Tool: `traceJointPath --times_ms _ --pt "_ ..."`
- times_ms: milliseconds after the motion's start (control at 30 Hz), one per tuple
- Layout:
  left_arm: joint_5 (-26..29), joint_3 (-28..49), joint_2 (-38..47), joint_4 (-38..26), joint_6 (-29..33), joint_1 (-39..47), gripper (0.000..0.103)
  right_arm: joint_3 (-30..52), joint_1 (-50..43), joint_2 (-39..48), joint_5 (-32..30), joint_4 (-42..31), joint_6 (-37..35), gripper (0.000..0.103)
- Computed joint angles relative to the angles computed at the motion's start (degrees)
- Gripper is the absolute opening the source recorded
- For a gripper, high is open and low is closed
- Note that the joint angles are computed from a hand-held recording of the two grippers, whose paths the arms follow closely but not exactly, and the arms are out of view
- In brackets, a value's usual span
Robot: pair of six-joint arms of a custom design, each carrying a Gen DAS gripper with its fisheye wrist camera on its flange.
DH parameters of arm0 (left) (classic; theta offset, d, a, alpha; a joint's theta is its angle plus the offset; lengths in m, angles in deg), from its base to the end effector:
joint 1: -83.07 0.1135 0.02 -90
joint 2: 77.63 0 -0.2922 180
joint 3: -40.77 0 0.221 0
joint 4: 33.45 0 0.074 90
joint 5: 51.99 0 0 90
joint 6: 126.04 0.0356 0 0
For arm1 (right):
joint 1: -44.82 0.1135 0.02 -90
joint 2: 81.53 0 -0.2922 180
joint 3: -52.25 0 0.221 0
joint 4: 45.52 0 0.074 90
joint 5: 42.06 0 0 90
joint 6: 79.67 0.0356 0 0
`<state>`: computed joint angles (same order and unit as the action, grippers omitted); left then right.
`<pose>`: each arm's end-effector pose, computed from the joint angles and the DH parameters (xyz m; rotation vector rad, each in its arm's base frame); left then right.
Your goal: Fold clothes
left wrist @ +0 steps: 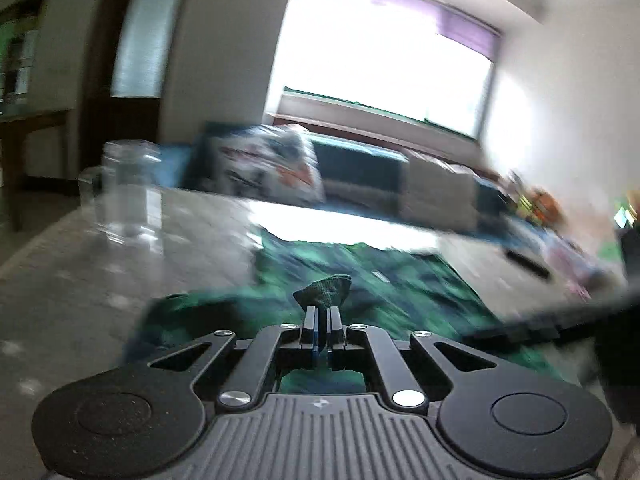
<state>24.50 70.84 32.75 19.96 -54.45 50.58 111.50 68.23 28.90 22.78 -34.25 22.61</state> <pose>0.2202 -0.1304 0.1204 0.1026 2.0385 -0.3194 0.3078 0.1498 0.1470 -0.4637 2.2753 0.8213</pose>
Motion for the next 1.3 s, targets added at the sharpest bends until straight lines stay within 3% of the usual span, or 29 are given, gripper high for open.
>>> traceJointPath --times_ms 200,600,700,767,833,1000,1100,1200,1300 --pt "-1.67 4.21 6.95 -2.81 -0.33 -6.98 0.004 2.83 -3.47 5.29 -7.59 0.12 7.65 0.050" --pt "1.09 4.24 11.26 2.16 3.88 -4.99 0.004 15.48 -2.01 18.24 -13.77 -4.86 21.26 0.053" --pt "1.38 3.44 11.23 2.52 3.85 -4.72 0.005 17.57 -1.14 20.15 -13.64 -5.56 23.88 0.039" --pt "1.58 2.90 11.21 2.76 3.83 -4.53 0.006 18.58 -0.73 21.33 -13.89 -5.45 25.47 0.017" --pt "0.98 1.49 11.05 3.92 3.80 -4.37 0.007 18.53 -0.50 21.57 -13.80 -4.82 26.29 0.010" --pt "-6.63 -6.02 11.77 12.92 3.37 -4.79 0.048 15.71 -0.54 17.96 -12.74 -1.97 25.80 0.008" --pt "-14.26 -9.45 12.46 15.90 0.22 -4.90 0.053 13.91 -0.75 14.31 -12.55 0.01 25.52 0.008" --pt "-22.59 -9.14 12.35 11.82 -3.99 -5.31 0.058 13.02 -0.84 10.57 -12.11 1.13 25.21 0.008" --pt "-23.57 -7.49 11.60 5.50 -6.73 -3.81 0.062 13.47 -0.59 7.26 -11.40 0.56 24.48 0.008"
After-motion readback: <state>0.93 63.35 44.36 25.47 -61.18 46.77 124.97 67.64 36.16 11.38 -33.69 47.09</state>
